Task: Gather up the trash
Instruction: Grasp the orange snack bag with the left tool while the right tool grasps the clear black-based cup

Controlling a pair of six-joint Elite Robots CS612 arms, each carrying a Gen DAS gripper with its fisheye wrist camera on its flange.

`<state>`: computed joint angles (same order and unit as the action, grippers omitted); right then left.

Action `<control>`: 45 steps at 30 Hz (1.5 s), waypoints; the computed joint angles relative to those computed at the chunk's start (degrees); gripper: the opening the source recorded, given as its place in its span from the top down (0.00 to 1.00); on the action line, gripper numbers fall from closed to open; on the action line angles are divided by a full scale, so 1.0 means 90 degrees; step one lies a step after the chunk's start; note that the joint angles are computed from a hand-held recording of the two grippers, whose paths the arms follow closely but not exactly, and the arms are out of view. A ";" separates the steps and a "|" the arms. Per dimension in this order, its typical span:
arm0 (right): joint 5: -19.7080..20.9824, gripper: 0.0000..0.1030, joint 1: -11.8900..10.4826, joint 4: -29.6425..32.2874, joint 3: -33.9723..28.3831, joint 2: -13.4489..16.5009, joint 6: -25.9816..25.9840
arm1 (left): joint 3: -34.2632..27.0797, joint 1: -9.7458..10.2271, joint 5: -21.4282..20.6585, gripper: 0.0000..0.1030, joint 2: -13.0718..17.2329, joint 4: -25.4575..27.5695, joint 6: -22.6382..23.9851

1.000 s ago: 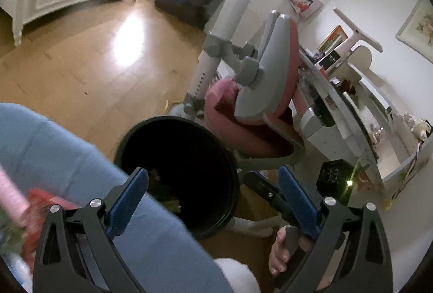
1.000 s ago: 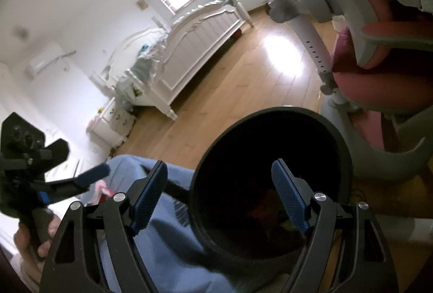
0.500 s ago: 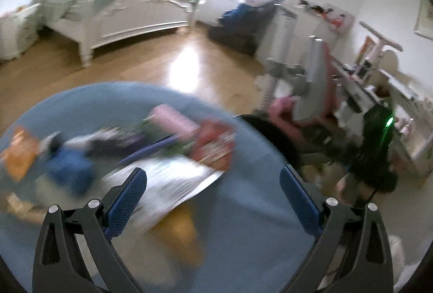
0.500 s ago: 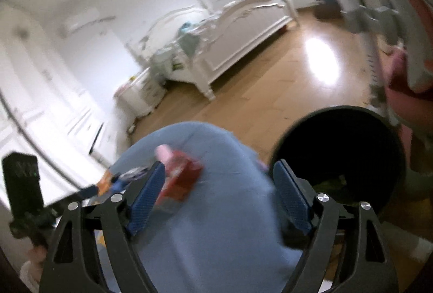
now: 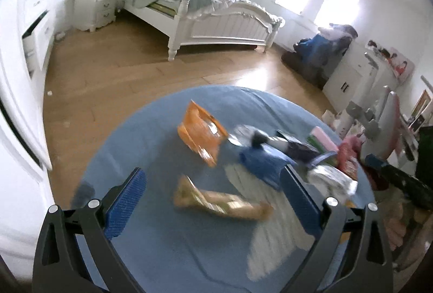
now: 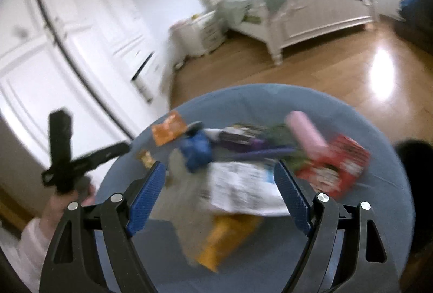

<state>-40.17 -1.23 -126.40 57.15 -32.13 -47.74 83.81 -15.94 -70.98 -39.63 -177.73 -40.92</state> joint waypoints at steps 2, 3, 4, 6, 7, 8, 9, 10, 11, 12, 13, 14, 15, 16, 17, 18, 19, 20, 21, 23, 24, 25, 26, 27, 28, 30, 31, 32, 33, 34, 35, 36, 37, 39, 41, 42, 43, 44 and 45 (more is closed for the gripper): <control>-0.0236 0.34 0.0172 0.0231 -0.0159 0.0027 -0.0232 | -0.0279 0.0110 -0.0230 0.06 0.0133 0.0141 0.0231; -0.0337 0.34 0.0250 0.0243 -0.0234 0.0051 -0.0260 | -0.0402 0.0156 -0.0316 0.06 0.0196 0.0248 0.0300; -0.0456 0.36 0.0342 0.0276 -0.0347 0.0098 -0.0322 | -0.0532 0.0206 -0.0391 0.07 0.0265 0.0381 0.0351; -0.0643 0.37 0.0473 0.0373 -0.0512 0.0172 -0.0408 | -0.0889 0.0319 -0.0585 0.22 0.0440 0.0790 0.0421; -0.0770 0.37 0.0557 0.0439 -0.0653 0.0235 -0.0464 | -0.1044 0.0369 -0.0685 0.37 0.0512 0.1050 0.0389; -0.0885 0.37 0.0627 0.0480 -0.0766 0.0287 -0.0515 | -0.1125 0.0404 -0.0776 0.46 0.0565 0.1170 0.0359; -0.1011 0.39 0.0675 0.0510 -0.0812 0.0311 -0.0592 | -0.1098 0.0380 -0.0610 0.49 0.0582 0.1023 0.0460; -0.1176 0.42 0.0749 0.0578 -0.0951 0.0378 -0.0656 | -0.1096 0.0382 -0.0610 0.59 0.0573 0.1089 0.0530; -0.1274 0.42 0.0769 0.0623 -0.1028 0.0432 -0.0748 | -0.1046 0.0375 -0.0550 0.66 0.0552 0.1029 0.0578; -0.1395 0.42 0.0825 0.0706 -0.1188 0.0516 -0.0788 | -0.1014 0.0395 -0.0660 0.66 0.0551 0.0944 0.0563; -0.1530 0.42 0.0882 0.0781 -0.1377 0.0624 -0.0812 | -0.0929 0.0407 -0.0718 0.67 0.0537 0.0752 0.0518; -0.1674 0.42 0.0939 0.0846 -0.1510 0.0702 -0.0817 | -0.0891 0.0409 -0.0731 0.67 0.0532 0.0671 0.0504; -0.1783 0.42 0.0964 0.0946 -0.1624 0.0777 -0.0867 | -0.0810 0.0412 -0.0728 0.67 0.0506 0.0566 0.0492; -0.1975 0.42 0.1035 0.1101 -0.1829 0.0887 -0.0930 | -0.0720 0.0406 -0.0718 0.67 0.0478 0.0422 0.0458; -0.2104 0.42 0.1075 0.1147 -0.1947 0.0961 -0.0964 | -0.0587 0.0402 -0.0718 0.67 0.0434 0.0186 0.0402; -0.2270 0.42 0.1129 0.1134 -0.2028 0.1022 -0.0945 | -0.0471 0.0393 -0.0675 0.67 0.0385 0.0030 0.0362; -0.2439 0.42 0.1174 0.1122 -0.2106 0.1077 -0.0912 | -0.0432 0.0371 -0.0620 0.67 0.0369 -0.0048 0.0334; -0.2651 0.42 0.1227 0.1168 -0.2244 0.1159 -0.0863 | -0.0340 0.0349 -0.0556 0.67 0.0322 -0.0176 0.0308; -0.2748 0.42 0.1256 0.1174 -0.2307 0.1208 -0.0837 | -0.0309 0.0338 -0.0529 0.67 0.0303 -0.0245 0.0285; -0.2908 0.51 0.1300 0.1063 -0.2362 0.1272 -0.0834 | -0.0195 0.0317 -0.0480 0.67 0.0244 -0.0429 0.0213; -0.2859 0.51 0.1290 0.1013 -0.2330 0.1265 -0.0830 | -0.0131 0.0301 -0.0438 0.67 0.0208 -0.0500 0.0197; -0.2741 0.52 0.1266 0.1062 -0.2310 0.1250 -0.0856 | -0.0093 0.0289 -0.0394 0.67 0.0188 -0.0539 0.0189; -0.2658 0.52 0.1244 0.1079 -0.2258 0.1223 -0.0866 | -0.0051 0.0271 -0.0345 0.67 0.0163 -0.0579 0.0158; -0.2519 0.52 0.1205 0.1057 -0.2158 0.1166 -0.0855 | -0.0006 0.0258 -0.0332 0.67 0.0138 -0.0638 0.0113; -0.2243 0.58 0.1139 0.1108 -0.2058 0.1093 -0.0862 | 0.0025 0.0255 -0.0324 0.67 0.0120 -0.0687 0.0080; -0.1890 0.86 0.1042 0.1219 -0.1880 0.0966 -0.0881 | 0.0119 0.0228 -0.0283 0.67 0.0058 -0.0790 0.0063; -0.1507 0.86 0.0935 0.1214 -0.1712 0.0855 -0.0852 | 0.0098 0.0231 -0.0282 0.67 0.0057 -0.0798 0.0082; -0.1310 0.86 0.0875 0.1226 -0.1625 0.0787 -0.0827 | 0.0116 0.0195 -0.0267 0.67 0.0022 -0.0846 0.0120; -0.1121 0.86 0.0805 0.1257 -0.1544 0.0721 -0.0822 | 0.0113 0.0176 -0.0263 0.67 0.0005 -0.0873 0.0168; -0.0943 0.86 0.0737 0.1277 -0.1450 0.0658 -0.0838 | 0.0104 0.0150 -0.0244 0.67 -0.0006 -0.0886 0.0203; -0.0755 0.86 0.0648 0.1311 -0.1351 0.0587 -0.0878 | 0.0079 0.0116 -0.0223 0.67 -0.0018 -0.0894 0.0260; -0.0693 0.86 0.0613 0.1388 -0.1353 0.0571 -0.0914 | 0.0042 0.0090 -0.0197 0.67 -0.0019 -0.0877 0.0287; -0.0690 0.86 0.0597 0.1454 -0.1360 0.0564 -0.0961 | 0.0004 0.0074 -0.0187 0.67 -0.0013 -0.0849 0.0274; -0.0998 0.85 0.0611 0.1319 -0.1311 0.0532 -0.0926 | -0.0059 0.0046 -0.0160 0.67 -0.0005 -0.0773 0.0182; -0.1117 0.60 0.0657 0.1380 -0.1376 0.0569 -0.0954 | -0.0027 -0.0006 -0.0027 0.67 -0.0030 -0.0789 0.0070; -0.1213 0.49 0.0711 0.1157 -0.1354 0.0590 -0.0835 | 0.0013 -0.0032 0.0035 0.67 -0.0048 -0.0827 0.0011; -0.1308 0.30 0.0732 0.0889 -0.1179 0.0537 -0.0766 | 0.0052 -0.0052 0.0079 0.67 -0.0068 -0.0850 -0.0035; -0.1439 0.27 0.0804 0.0769 -0.1223 0.0587 -0.0702 | 0.0131 -0.0080 0.0156 0.67 -0.0104 -0.0881 -0.0116; -0.1612 0.27 0.0891 0.0803 -0.1349 0.0662 -0.0668 | 0.0236 -0.0083 0.0205 0.67 -0.0145 -0.0934 -0.0178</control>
<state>-54.68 6.79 -119.18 45.01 -26.17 -53.75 85.94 -16.69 -69.13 -40.94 -186.14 -42.52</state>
